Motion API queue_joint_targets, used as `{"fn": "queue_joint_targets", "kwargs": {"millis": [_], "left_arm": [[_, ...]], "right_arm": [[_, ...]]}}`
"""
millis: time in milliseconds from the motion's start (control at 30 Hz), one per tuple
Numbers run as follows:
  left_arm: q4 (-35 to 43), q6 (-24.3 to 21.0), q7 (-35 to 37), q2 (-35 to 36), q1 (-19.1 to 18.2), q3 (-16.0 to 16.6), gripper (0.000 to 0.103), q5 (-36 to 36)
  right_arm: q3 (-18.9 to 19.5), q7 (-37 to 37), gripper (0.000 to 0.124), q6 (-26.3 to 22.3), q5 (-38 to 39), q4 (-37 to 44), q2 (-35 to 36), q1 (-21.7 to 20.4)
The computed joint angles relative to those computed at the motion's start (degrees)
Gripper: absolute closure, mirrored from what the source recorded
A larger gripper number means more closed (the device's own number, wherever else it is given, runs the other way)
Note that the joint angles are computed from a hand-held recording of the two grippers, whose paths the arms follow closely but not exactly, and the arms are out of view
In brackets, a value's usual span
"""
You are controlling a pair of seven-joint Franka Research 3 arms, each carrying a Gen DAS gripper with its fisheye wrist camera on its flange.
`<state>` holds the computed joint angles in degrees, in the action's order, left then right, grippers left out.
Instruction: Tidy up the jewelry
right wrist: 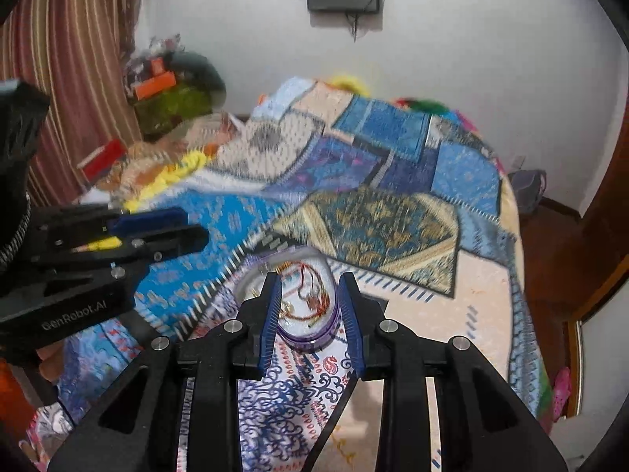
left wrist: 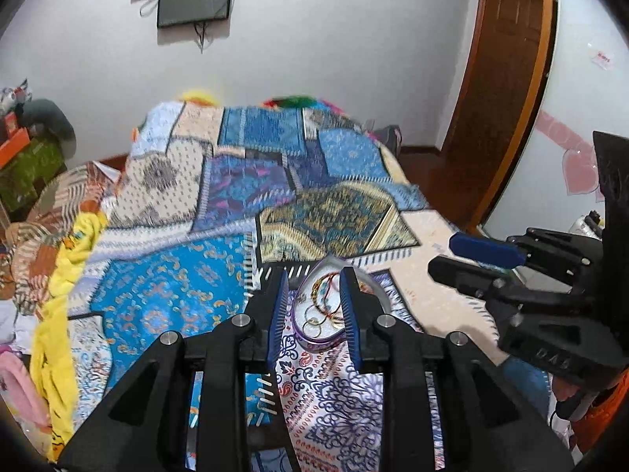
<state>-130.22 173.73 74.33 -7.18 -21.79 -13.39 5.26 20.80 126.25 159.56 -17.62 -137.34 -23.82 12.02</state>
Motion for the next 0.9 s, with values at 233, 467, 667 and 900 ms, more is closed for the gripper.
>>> {"fn": "queue_joint_targets", "kwargs": {"millis": [233,467,667,900], "left_arm": [[-5.6,4.7,-13.1,-11.6,8.0,-6.9,0.077,13.2],[-12.9,12.4,-24.7,-27.6,19.6,-16.2,0.066,18.5],[-17.3,15.2,-30.0,-39.6,26.1,-22.1,0.042,17.2],[-20.8,14.4,-36.1,-49.4,29.1,-24.7,0.004,15.9]], "right_arm": [[5.3,5.7,0.097,1.1,-2.3,-1.8,-11.5,-3.9],[12.3,10.1,0.097,3.0,-1.7,-3.3,-23.7,-10.1],[16.7,12.0,0.097,4.1,1.2,-4.5,-31.2,-14.0],[20.9,15.8,0.049,3.3,4.5,-6.1,-39.4,-19.0]]}}
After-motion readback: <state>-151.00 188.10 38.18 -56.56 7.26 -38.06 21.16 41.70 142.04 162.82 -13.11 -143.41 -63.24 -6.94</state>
